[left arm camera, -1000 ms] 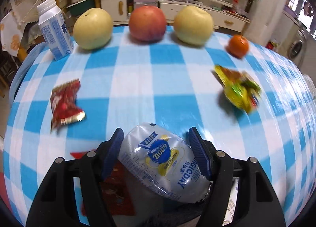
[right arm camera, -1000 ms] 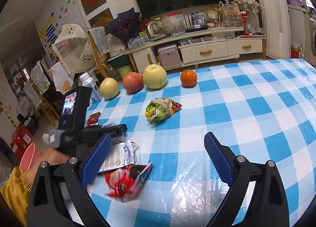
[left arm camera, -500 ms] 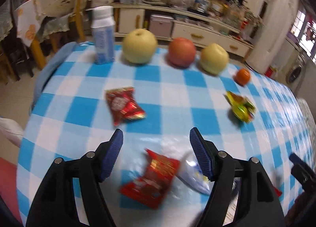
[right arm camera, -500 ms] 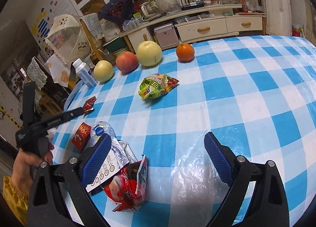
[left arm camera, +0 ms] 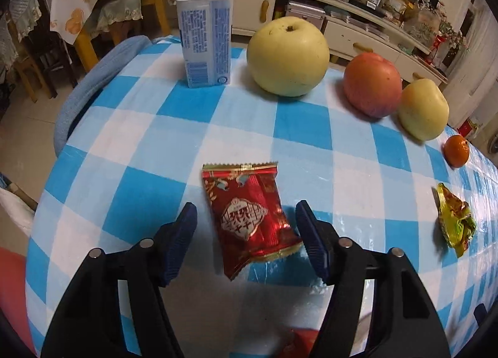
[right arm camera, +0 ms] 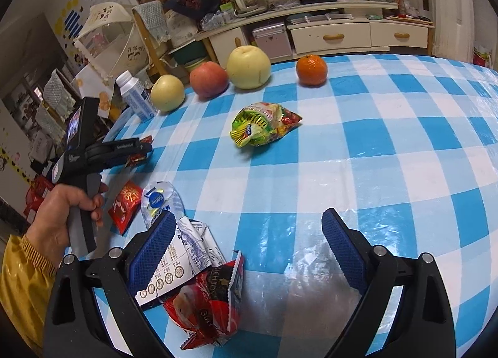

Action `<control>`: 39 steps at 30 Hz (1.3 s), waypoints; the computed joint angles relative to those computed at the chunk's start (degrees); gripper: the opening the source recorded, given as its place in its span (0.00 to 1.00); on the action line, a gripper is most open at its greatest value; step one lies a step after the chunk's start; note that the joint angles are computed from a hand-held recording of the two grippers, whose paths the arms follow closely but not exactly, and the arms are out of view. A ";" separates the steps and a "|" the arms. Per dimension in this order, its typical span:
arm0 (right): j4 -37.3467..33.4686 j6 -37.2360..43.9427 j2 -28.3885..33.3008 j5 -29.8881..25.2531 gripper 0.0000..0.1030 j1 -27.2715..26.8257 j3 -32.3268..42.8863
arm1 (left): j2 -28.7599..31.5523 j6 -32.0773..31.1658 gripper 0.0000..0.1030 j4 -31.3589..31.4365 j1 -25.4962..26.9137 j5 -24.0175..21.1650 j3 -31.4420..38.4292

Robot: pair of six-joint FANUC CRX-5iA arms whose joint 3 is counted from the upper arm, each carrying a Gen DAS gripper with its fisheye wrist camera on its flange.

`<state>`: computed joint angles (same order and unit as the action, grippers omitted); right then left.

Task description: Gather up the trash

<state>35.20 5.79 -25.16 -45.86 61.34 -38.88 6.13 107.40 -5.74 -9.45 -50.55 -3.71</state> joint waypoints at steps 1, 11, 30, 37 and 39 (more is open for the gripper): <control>-0.06 0.27 -0.05 0.15 0.91 0.10 -0.04 | 0.25 0.52 0.54 -1.07 -0.38 -0.47 0.57; -11.61 9.00 -1.96 2.40 0.91 -0.28 0.89 | -4.14 -2.83 0.40 4.11 0.97 3.30 -5.64; -10.76 17.34 4.75 -6.40 0.91 7.45 4.05 | -29.66 -18.11 0.39 18.33 6.17 7.61 -28.56; -6.04 13.14 3.29 -2.96 0.70 9.26 0.85 | -38.72 -29.08 0.40 30.23 11.29 6.48 -37.50; -3.85 11.23 3.81 -3.41 0.66 10.35 0.51 | -40.07 -31.56 0.40 32.15 12.17 6.26 -38.54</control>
